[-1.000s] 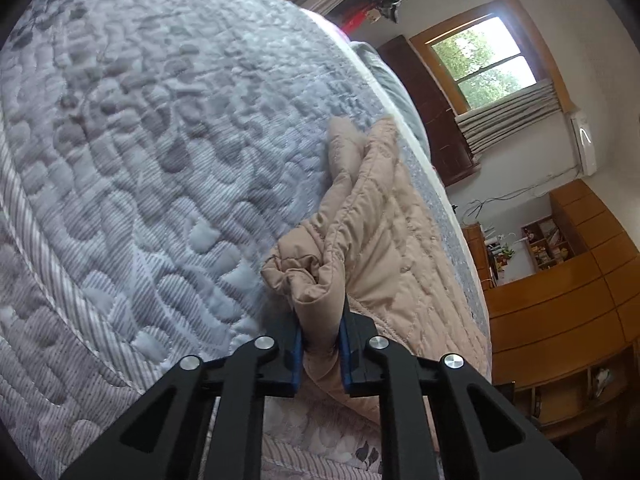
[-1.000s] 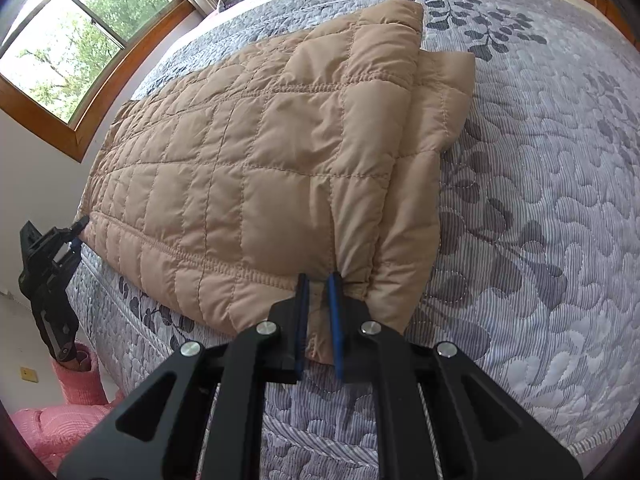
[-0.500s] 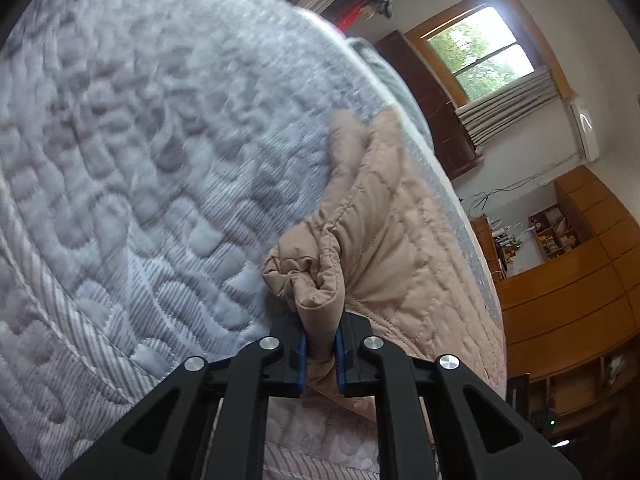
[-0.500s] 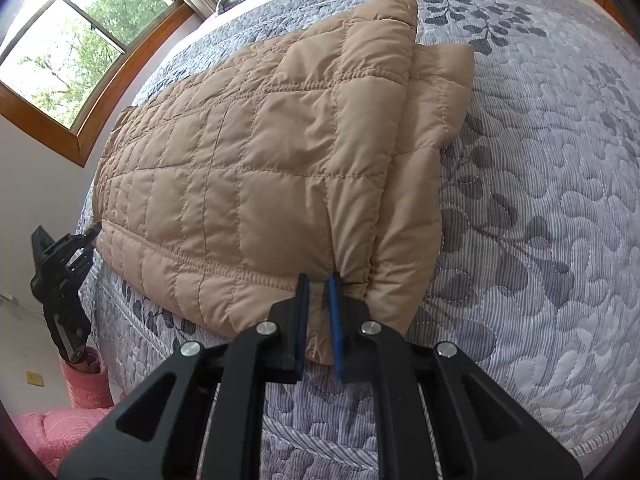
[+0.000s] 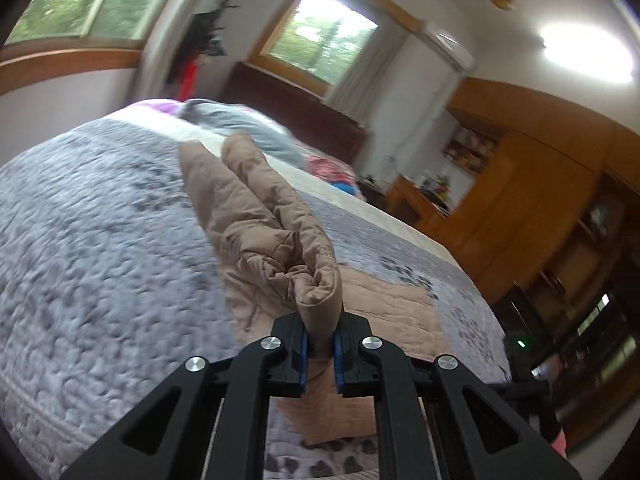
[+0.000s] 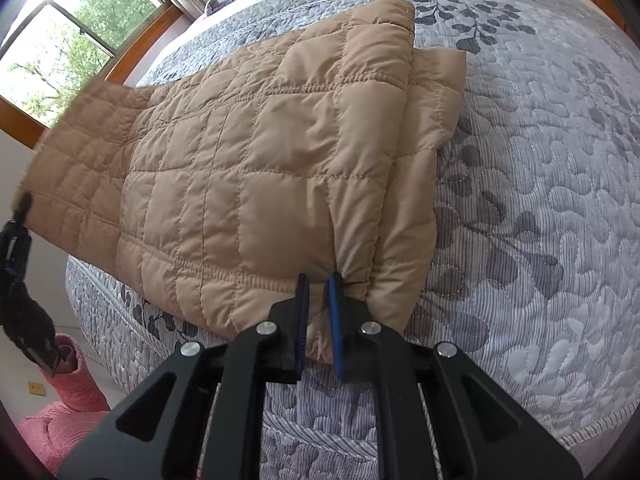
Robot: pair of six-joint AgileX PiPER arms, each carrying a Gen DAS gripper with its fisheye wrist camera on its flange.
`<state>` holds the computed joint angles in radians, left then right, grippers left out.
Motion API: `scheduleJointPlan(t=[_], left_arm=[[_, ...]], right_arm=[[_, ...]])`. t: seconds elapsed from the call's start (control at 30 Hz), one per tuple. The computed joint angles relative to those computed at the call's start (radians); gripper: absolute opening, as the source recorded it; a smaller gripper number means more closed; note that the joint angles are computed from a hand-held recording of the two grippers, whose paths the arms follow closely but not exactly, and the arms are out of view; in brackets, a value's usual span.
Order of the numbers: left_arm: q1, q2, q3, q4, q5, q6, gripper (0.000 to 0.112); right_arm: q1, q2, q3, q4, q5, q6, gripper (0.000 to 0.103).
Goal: Fold large clothes
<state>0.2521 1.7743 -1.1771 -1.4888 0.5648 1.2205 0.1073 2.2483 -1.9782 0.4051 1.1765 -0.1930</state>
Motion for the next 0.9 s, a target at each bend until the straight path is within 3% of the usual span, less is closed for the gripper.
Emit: scheduleJointPlan(t=[0.3, 0.67, 0.9], left_arm=[[-0.168, 0.118, -0.189, 0.205, 0.069, -0.127, 0.009], [-0.279, 0.418, -0.504, 0.51, 0.233, -0.423, 0.009], [-0.309, 0.516, -0.581, 0.573, 0.228, -0.458, 0.009]], right_arm=[[0.003, 0.007, -0.008, 0.0, 0.003, 0.003, 0.008], [-0.004, 0.022, -0.03, 0.01, 0.019, -0.01, 0.008], [0.001, 0.03, -0.041, 0.002, 0.025, -0.007, 0.008]])
